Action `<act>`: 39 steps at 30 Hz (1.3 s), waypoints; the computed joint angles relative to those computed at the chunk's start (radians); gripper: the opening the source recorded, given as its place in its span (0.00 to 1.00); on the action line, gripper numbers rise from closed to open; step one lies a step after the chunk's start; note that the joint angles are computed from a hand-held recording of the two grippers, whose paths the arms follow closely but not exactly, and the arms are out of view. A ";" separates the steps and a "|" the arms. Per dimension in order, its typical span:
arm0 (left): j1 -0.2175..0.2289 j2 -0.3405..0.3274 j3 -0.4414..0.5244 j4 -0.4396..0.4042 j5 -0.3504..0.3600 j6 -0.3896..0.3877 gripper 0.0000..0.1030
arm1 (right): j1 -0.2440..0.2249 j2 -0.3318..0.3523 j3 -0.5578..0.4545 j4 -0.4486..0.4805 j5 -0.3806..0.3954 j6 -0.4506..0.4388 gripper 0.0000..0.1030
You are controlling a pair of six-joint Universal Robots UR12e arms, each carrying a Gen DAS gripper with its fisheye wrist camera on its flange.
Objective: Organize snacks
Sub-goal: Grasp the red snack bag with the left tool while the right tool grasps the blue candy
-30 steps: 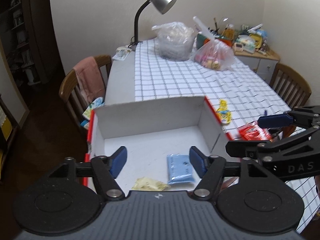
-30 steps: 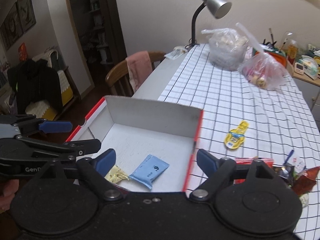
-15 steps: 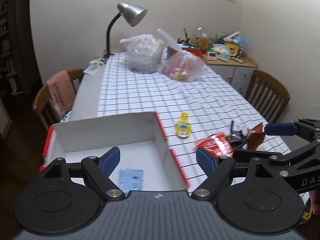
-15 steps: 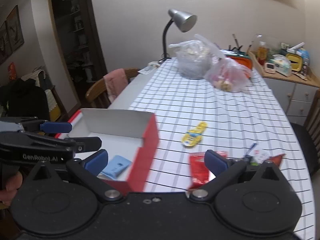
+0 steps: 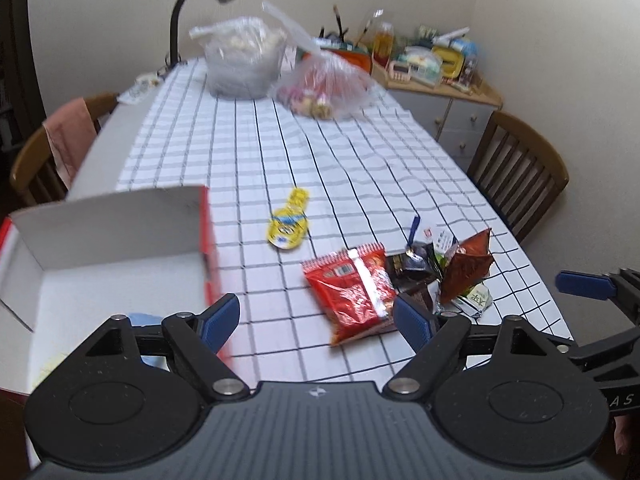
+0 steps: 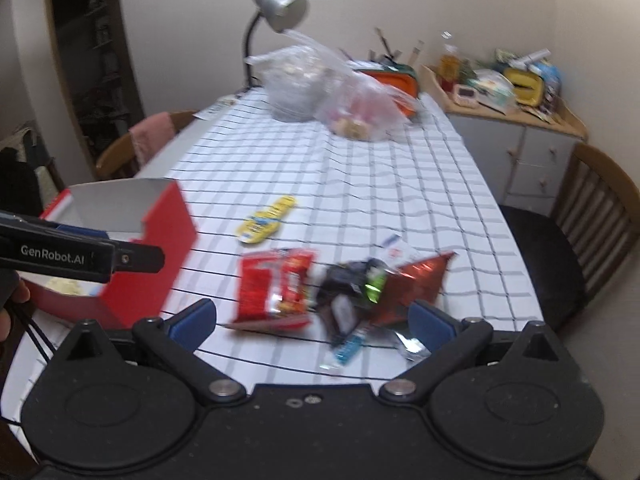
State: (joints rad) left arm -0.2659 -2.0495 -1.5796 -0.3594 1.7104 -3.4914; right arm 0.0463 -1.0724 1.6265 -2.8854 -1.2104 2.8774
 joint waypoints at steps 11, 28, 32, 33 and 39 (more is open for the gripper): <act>0.000 -0.141 0.202 -0.238 -0.055 -0.136 0.82 | -0.042 0.043 -0.031 0.105 0.024 -0.025 1.00; 0.030 -0.270 0.384 -0.443 -0.154 -0.261 0.82 | -0.023 0.126 -0.132 0.261 0.013 -0.026 0.92; 0.028 -0.275 0.400 -0.458 -0.154 -0.266 0.82 | -0.006 0.147 -0.153 0.268 -0.031 0.012 0.80; 0.028 -0.279 0.409 -0.473 -0.151 -0.274 0.82 | -0.003 0.151 -0.158 0.263 -0.039 0.027 0.77; 0.029 -0.299 0.440 -0.524 -0.163 -0.290 0.82 | 0.010 0.169 -0.188 0.290 -0.053 0.015 0.64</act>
State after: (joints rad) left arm -0.2369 -2.3486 -1.1397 -0.8830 1.5473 -3.7816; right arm 0.0565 -0.9035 1.4388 -2.5956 -1.2634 2.8928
